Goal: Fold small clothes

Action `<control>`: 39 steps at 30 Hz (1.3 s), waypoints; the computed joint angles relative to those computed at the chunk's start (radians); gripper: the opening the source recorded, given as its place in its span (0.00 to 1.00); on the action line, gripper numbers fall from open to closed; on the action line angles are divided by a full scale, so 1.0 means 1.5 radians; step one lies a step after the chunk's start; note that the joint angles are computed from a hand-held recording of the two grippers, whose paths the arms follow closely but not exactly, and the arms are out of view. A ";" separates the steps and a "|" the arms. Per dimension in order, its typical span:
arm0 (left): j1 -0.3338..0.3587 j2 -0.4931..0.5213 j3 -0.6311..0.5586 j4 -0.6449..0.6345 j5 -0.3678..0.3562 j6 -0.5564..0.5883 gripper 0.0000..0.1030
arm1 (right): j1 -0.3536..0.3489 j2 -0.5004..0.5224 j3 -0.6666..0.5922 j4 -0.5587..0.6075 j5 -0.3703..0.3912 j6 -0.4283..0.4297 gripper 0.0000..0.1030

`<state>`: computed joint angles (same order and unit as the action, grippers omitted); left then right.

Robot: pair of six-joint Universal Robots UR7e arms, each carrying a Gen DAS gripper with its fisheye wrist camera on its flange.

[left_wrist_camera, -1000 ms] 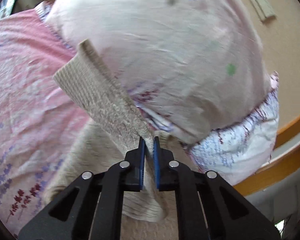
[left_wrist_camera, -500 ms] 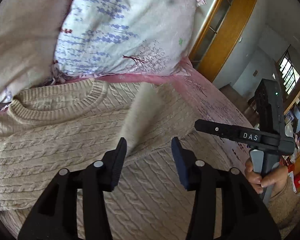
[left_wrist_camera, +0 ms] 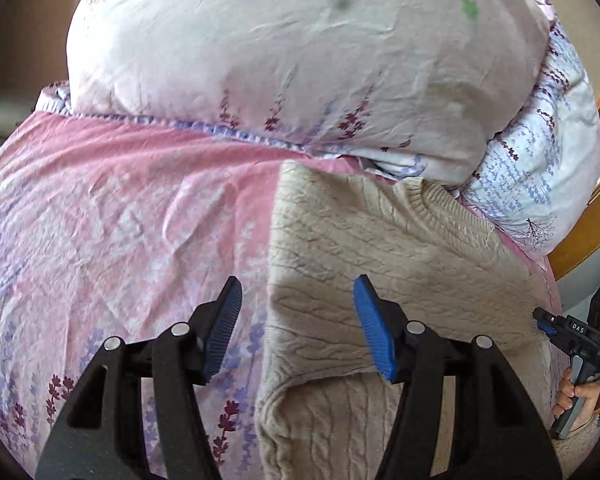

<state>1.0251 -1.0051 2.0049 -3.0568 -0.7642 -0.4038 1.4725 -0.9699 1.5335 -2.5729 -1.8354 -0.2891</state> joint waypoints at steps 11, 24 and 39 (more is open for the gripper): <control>0.023 0.019 0.006 -0.040 -0.048 0.011 0.31 | 0.025 0.009 0.042 -0.204 0.018 -0.104 0.07; 0.011 0.002 0.032 -0.041 -0.059 0.003 0.34 | 0.017 0.005 0.053 -0.146 -0.094 -0.066 0.33; -0.075 -0.130 0.267 -0.168 -0.106 0.006 0.57 | -0.091 -0.242 0.220 -0.046 0.100 -0.142 0.60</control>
<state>0.9122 -1.2003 2.4052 -3.3090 -0.9226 -0.3945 1.3367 -1.3328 1.8629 -2.6416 -1.6849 -0.5018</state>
